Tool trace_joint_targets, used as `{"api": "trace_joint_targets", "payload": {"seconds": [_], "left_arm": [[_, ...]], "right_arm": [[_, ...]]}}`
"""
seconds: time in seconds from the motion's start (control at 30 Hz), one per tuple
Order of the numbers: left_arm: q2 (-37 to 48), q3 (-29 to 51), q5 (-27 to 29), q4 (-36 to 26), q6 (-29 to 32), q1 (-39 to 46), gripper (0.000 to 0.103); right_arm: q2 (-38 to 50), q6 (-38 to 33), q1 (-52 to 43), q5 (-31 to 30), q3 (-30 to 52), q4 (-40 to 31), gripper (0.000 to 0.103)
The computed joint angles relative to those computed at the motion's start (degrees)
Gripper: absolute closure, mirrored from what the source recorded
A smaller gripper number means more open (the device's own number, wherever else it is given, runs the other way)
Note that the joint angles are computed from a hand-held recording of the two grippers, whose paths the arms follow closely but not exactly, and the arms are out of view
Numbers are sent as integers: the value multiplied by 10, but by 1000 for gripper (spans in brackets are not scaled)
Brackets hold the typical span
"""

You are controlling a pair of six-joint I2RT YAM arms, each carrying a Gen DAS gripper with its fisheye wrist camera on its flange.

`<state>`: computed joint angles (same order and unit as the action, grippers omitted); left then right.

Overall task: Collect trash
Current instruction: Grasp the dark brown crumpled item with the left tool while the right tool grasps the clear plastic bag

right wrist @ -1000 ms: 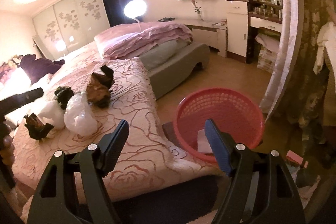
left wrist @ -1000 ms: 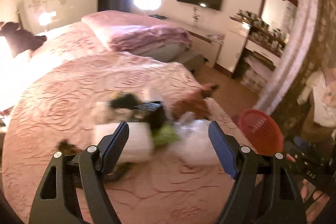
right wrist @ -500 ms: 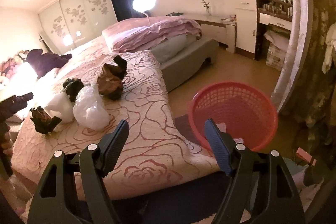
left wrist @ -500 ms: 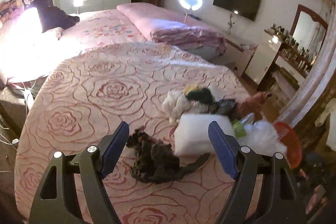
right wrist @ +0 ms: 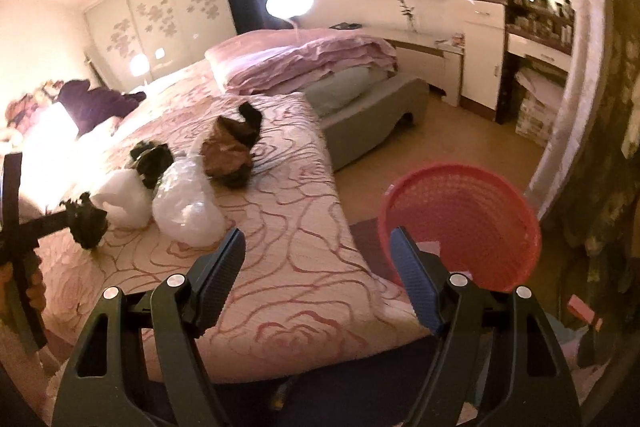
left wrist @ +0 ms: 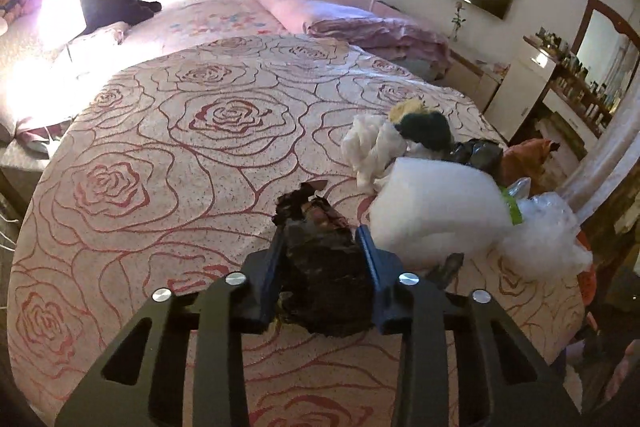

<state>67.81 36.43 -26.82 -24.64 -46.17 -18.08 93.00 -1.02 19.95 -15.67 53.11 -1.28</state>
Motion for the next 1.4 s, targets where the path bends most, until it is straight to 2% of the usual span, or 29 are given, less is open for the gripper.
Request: {"api": "trace_joint_targets", "payload": {"seconds": [0.3,0.33,0.53,0.73,0.8,0.87,0.93,1.03,1.4], "left_arm": [[-59,-4,-12,-16,13,14,73],[-66,-5,-11,-17,15,20,74],[-111,-7,-6,-30,25,47,73],[-119,-8,4,-26,32,59,73],[-118,-8,5,-24,33,60,73],[-119,-7,3,-25,33,58,73],[-122,-7,1,-27,32,57,73],[-122,-4,-5,-30,33,53,73],[-123,8,-33,-37,28,18,73]], "right_arm": [[50,-32,82,-1,72,-27,30],[57,-35,90,-1,79,-25,26],[110,-49,128,11,133,-31,17],[172,-68,152,21,200,-68,17],[183,-70,163,44,208,-67,17],[190,-66,169,66,212,-70,25],[196,-65,166,60,221,-85,42],[183,-65,162,61,208,-85,50],[79,-33,121,38,110,-40,53]]}}
